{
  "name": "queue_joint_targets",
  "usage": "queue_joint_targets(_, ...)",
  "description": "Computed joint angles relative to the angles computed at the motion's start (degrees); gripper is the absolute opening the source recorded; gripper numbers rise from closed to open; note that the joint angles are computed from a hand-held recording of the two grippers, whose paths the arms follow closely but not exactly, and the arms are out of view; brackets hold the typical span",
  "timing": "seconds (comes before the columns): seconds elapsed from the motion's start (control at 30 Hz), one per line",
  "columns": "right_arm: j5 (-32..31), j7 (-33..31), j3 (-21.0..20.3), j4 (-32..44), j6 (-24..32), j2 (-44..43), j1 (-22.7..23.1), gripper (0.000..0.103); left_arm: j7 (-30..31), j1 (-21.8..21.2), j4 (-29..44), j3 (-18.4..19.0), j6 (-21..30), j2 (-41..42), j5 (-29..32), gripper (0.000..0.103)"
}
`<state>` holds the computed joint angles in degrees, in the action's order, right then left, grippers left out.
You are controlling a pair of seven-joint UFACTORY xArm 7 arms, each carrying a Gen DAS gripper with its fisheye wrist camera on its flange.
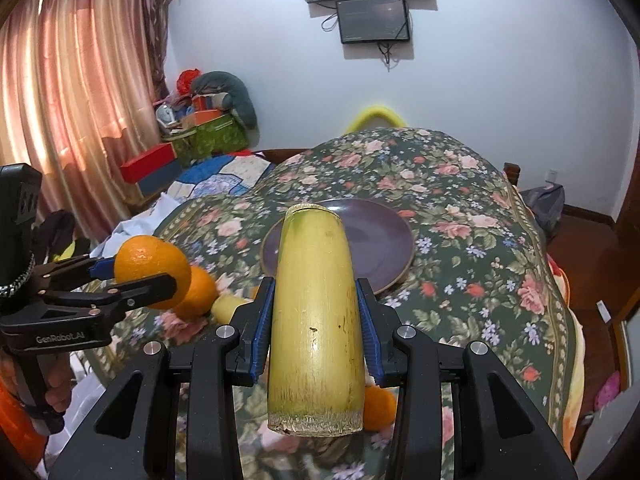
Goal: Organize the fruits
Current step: 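Carry both fruits over the purple plate and lower the orange with the left gripper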
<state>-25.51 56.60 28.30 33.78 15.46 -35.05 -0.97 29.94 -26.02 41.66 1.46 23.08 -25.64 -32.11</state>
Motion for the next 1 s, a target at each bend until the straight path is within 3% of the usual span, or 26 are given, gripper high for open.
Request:
queue_joint_targets(0.4, -2.11, -1.99, -1.59, 0.81, -2.5, 3.63, -3.89, 0.036, 2.62, -1.1, 6.18, -1.61, -3.24, 9.06, -2.42, 0.068)
queue_joint_targets(0.7, -5.2, -3.26, -2.8, 3.76, -3.04, 9.66, -5.94, 0.036, 5.26, 1.45, 12.45, -4.41, -3.73, 16.99, -6.36, 0.068)
queue_joint_targets(1.0, -5.32, -7.01, -8.76, 6.99, -0.59, 16.74, -0.75, 0.036, 2.8, 5.45, 18.3, -8.44, -1.23, 24.1, -4.22, 0.068)
